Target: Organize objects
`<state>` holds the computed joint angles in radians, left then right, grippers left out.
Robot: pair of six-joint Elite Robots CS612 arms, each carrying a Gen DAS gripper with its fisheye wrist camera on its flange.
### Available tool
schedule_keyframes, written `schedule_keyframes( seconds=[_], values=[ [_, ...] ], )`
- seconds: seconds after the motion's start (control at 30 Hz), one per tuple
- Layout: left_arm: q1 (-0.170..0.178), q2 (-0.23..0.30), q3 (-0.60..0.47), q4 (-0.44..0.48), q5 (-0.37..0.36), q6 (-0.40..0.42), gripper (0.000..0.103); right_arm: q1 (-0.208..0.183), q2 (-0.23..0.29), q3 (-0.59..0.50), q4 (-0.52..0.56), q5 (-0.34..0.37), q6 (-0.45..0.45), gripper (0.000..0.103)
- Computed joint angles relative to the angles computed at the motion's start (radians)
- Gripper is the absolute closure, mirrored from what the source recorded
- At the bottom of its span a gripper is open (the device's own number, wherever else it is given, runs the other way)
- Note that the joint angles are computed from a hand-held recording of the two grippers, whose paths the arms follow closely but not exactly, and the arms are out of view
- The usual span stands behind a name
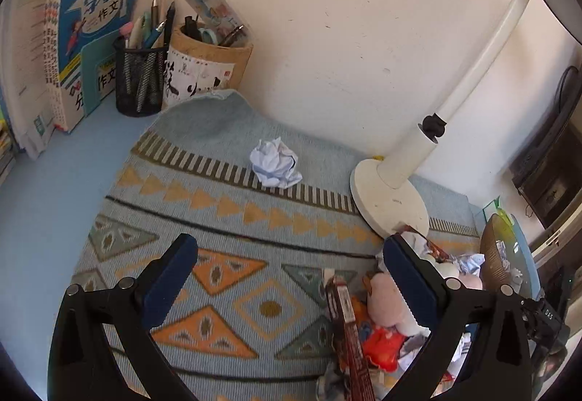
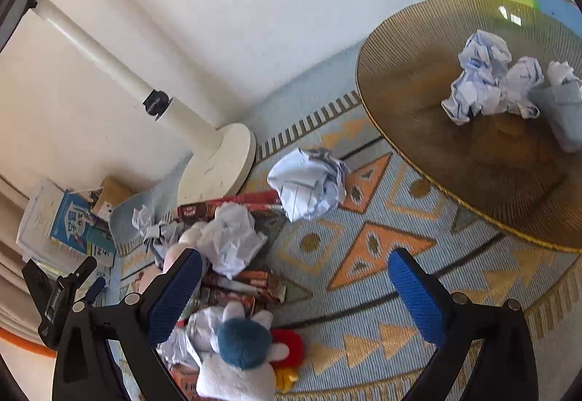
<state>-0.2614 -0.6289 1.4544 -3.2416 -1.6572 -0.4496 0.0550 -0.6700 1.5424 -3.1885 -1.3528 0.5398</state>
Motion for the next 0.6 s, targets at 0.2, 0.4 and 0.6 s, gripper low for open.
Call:
schedule_keyframes(
  seconds=[0.2, 0.4, 0.6],
  values=[
    [0.027, 0.113, -0.21, 0.128, -0.032, -0.031, 0.001, 0.013, 0.077, -0.145, 0.083, -0.036, 0.037, 0.0],
    [0.022, 0.181, -0.325, 0.229, -0.012, -0.023, 0.002, 0.024, 0.111, -0.168, 0.017, -0.087, 0.015, 0.01],
    [0.012, 0.203, -0.371, 0.279, -0.025, 0.038, 0.057, 0.016, 0.124, -0.176, 0.002, -0.033, 0.001, 0.049]
  ],
)
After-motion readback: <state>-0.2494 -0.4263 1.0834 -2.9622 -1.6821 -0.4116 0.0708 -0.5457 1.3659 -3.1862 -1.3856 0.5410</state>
